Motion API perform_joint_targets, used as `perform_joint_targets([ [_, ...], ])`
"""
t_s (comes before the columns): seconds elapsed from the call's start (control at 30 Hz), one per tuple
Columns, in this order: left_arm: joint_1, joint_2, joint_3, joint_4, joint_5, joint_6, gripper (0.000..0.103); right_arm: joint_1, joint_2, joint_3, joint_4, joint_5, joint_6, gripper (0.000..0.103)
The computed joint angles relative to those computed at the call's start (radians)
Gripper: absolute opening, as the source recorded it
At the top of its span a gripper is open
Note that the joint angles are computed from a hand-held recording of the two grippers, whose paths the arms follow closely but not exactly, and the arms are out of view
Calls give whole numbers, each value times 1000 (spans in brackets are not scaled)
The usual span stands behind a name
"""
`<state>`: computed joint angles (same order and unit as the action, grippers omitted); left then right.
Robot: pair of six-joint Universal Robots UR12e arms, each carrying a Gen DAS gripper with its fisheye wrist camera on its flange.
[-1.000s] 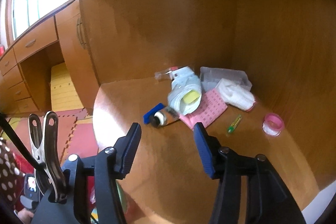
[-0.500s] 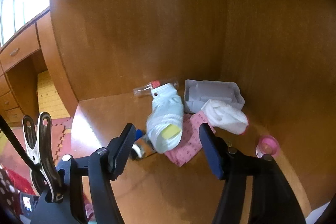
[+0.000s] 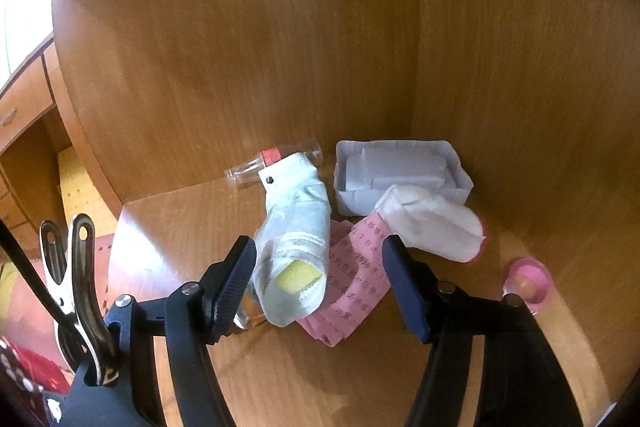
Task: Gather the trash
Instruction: 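Close the right gripper on the rolled white diaper with yellow patch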
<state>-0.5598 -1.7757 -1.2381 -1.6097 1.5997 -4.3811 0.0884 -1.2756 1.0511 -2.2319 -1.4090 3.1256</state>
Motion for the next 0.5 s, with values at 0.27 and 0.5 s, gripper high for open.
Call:
perform_joint_targets([
  [0.27,0,0,1,0,0,0,24,12,19,-29,26,-31,6,53],
  [0.5,1,-3,4,-1,-1,1,24,16,17,-27,5,-28,10,25],
])
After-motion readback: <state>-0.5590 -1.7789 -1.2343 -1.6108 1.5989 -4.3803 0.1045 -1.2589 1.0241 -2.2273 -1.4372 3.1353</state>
